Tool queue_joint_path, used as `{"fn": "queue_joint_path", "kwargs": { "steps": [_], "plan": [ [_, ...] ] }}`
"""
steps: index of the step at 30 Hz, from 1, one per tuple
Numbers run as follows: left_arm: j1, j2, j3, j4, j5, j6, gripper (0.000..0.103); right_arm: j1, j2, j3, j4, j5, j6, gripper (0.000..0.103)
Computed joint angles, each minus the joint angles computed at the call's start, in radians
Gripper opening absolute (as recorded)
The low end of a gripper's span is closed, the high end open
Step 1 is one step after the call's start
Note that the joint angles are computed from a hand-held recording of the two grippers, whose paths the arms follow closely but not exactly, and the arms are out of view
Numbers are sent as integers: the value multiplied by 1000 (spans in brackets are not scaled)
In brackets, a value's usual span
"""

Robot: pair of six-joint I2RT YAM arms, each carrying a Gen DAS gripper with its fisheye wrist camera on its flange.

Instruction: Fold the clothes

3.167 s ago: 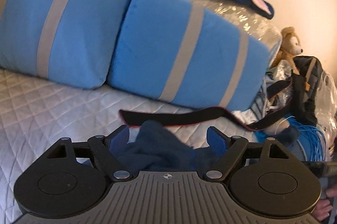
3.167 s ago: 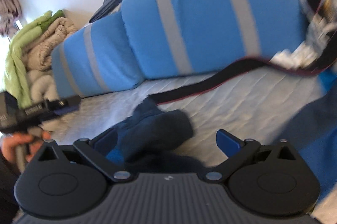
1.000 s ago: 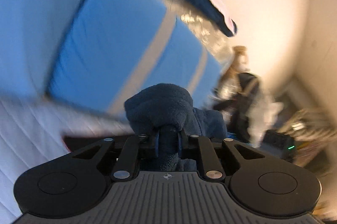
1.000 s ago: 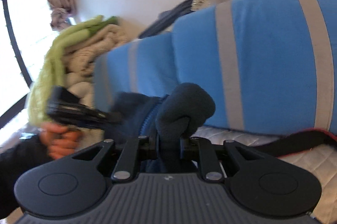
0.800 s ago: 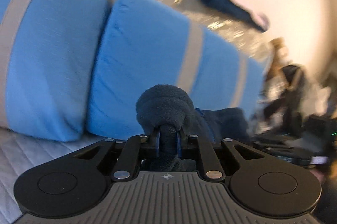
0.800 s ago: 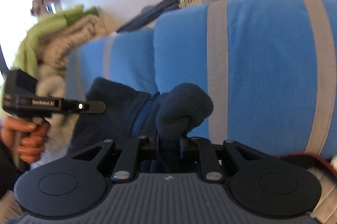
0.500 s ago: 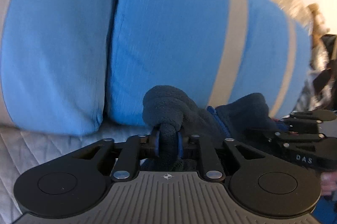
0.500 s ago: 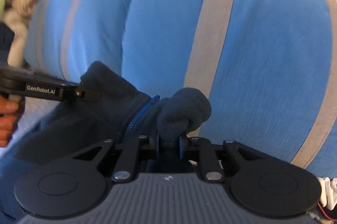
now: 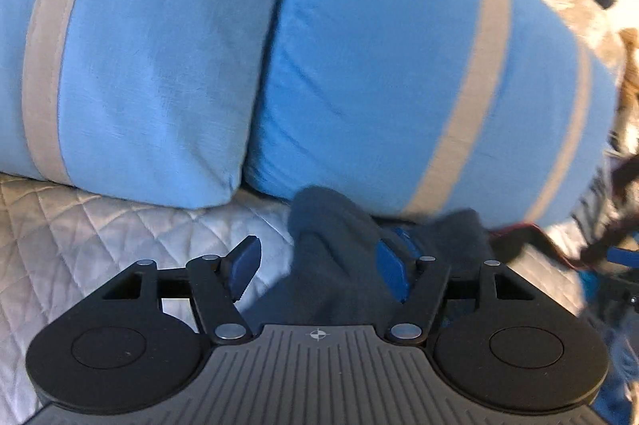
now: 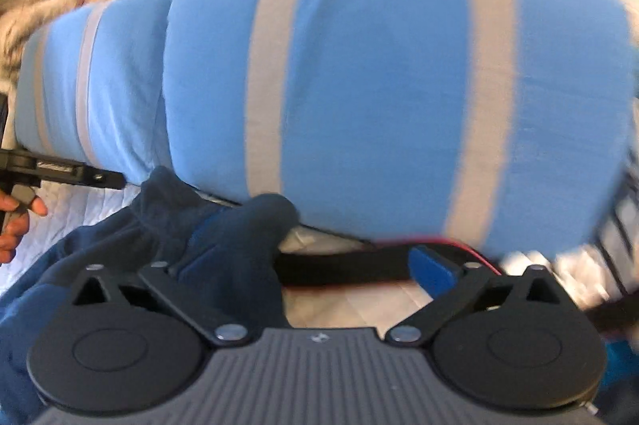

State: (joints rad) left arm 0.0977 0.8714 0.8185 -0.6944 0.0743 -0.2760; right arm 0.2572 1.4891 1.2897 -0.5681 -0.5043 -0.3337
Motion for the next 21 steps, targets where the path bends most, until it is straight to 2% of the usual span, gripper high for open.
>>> {"fn": "queue_joint_path", "kwargs": {
  "steps": [3,6,10,13,15,19,21],
  "plan": [
    [-59,-106,24,-106,-29,-47,72,-133,-84,-53,-69,-58,-95,103],
    [-159,-152,89,-218,-80,-93,74,-291,-149,-84,-152,-137,-191,103],
    [-376,-147,202,-323,-193,-209,74,-463,-191,-61,-299,-242,-290,103],
    [-628,-145,287,-389,-355,-343,75,-558,-219,-35,-363,-296,-357,103],
    [-833,-120,346,-442,-502,-451,77,-611,-241,-24,-377,-314,-358,103],
    [-1244,-31,471,-608,-796,-728,79,-727,-221,44,-466,-356,-374,103],
    [-1396,3,507,-684,-895,-866,80,-788,-192,75,-517,-382,-416,103]
  ]
}}
